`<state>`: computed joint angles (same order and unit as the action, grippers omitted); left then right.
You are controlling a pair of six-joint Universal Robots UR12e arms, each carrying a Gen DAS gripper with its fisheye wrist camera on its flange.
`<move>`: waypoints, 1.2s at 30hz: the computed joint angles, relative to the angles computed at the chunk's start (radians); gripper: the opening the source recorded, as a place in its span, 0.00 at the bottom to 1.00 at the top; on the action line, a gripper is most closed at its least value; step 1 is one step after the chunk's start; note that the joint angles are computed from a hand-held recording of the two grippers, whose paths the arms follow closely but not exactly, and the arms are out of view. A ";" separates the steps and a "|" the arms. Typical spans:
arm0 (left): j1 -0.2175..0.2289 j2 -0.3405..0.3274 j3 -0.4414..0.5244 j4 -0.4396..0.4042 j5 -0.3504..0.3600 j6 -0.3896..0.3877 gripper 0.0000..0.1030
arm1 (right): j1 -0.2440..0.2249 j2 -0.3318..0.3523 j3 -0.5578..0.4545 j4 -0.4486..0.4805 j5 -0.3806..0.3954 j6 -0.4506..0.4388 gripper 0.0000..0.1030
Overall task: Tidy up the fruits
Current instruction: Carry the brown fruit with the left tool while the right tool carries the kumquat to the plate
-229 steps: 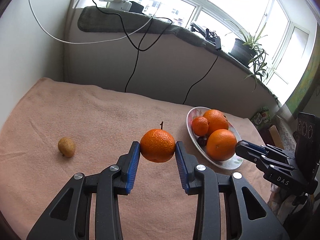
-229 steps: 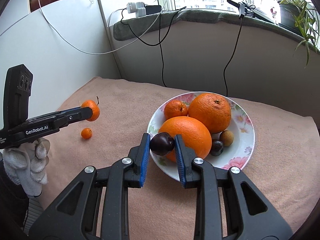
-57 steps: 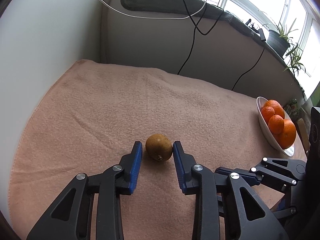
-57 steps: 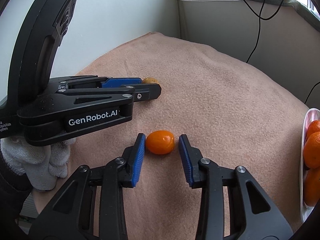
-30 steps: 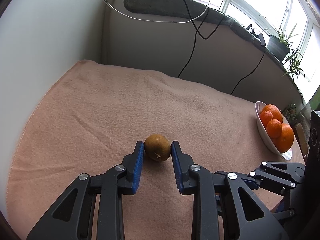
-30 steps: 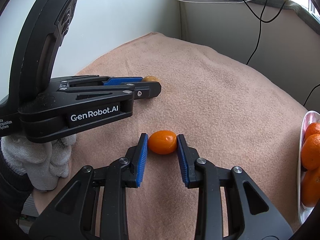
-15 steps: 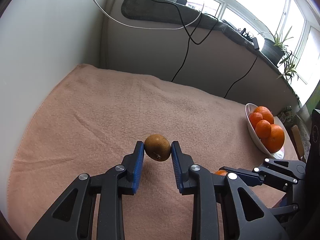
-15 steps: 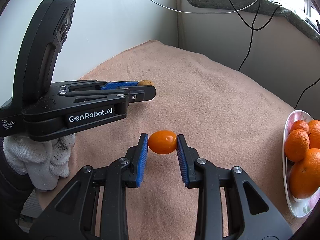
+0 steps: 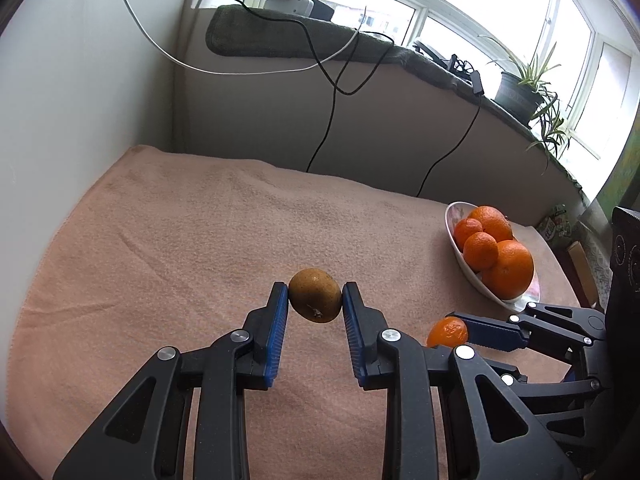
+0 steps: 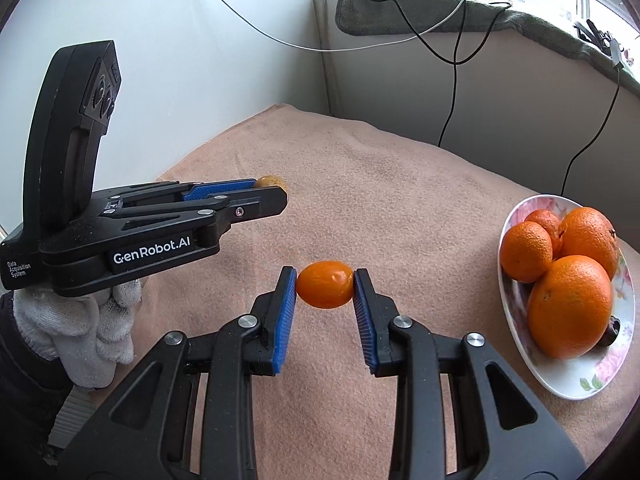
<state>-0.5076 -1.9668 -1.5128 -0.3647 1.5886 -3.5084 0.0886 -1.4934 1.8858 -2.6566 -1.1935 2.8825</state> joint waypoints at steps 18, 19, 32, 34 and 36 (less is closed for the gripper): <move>-0.047 -0.047 0.094 -0.009 -0.017 0.041 0.25 | -0.139 -0.085 0.082 -0.092 0.039 0.097 0.29; -0.050 -0.053 0.104 -0.012 -0.019 0.044 0.25 | -0.148 -0.087 0.083 -0.094 0.038 0.101 0.29; -0.074 -0.127 0.233 -0.068 -0.054 0.092 0.26 | -0.235 -0.098 0.086 -0.120 0.017 0.132 0.29; -0.077 -0.139 0.252 -0.078 -0.059 0.097 0.25 | -0.246 -0.098 0.085 -0.122 0.014 0.134 0.29; -0.081 -0.148 0.270 -0.088 -0.063 0.106 0.26 | -0.254 -0.100 0.087 -0.124 0.013 0.139 0.29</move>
